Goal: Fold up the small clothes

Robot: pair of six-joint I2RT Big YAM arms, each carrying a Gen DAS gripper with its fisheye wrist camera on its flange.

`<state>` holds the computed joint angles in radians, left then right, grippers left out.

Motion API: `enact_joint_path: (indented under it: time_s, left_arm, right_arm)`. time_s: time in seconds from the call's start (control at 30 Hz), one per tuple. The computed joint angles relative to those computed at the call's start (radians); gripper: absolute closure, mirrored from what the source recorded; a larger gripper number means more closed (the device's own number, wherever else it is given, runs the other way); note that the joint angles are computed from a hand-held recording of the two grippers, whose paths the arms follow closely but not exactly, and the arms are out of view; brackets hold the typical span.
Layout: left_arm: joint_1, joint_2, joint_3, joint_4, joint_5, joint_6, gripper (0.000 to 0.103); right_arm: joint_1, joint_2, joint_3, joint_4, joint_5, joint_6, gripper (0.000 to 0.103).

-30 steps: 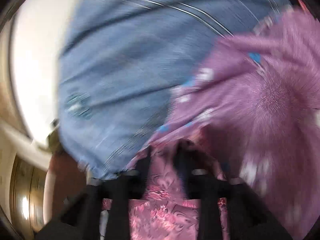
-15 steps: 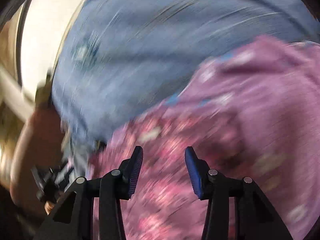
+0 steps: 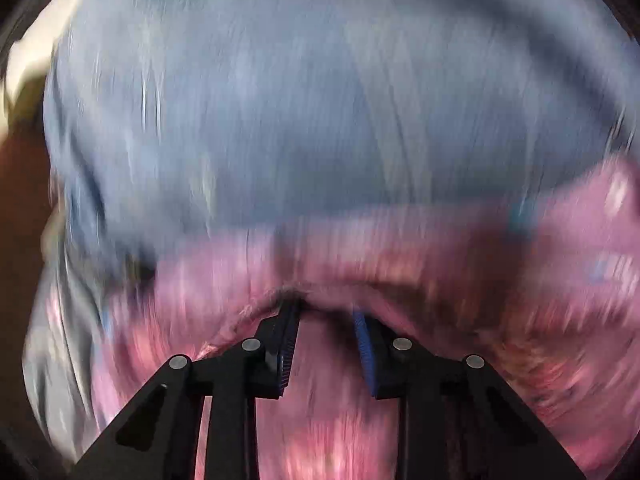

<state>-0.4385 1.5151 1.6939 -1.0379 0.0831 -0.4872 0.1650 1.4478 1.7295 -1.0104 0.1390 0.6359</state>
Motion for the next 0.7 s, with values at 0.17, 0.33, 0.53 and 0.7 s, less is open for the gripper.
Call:
enact_joint_path:
  time_s: [0.17, 0.33, 0.53, 0.7]
  left_arm:
    - [0.033, 0.01, 0.018, -0.014, 0.07, -0.032, 0.067]
    - [0.061, -0.027, -0.004, -0.037, 0.066, -0.033, 0.067]
    - [0.049, -0.047, -0.018, -0.058, 0.036, 0.015, 0.067]
    - [0.041, -0.038, -0.027, -0.061, -0.001, 0.061, 0.067]
  right_arm:
    - [-0.002, -0.111, -0.041, -0.014, 0.001, -0.028, 0.065]
    - [-0.012, -0.189, -0.114, -0.263, -0.132, -0.053, 0.067]
    - [-0.099, -0.197, -0.207, -0.368, -0.212, -0.078, 0.072]
    - [-0.11, -0.075, -0.09, -0.332, 0.222, -0.055, 0.071]
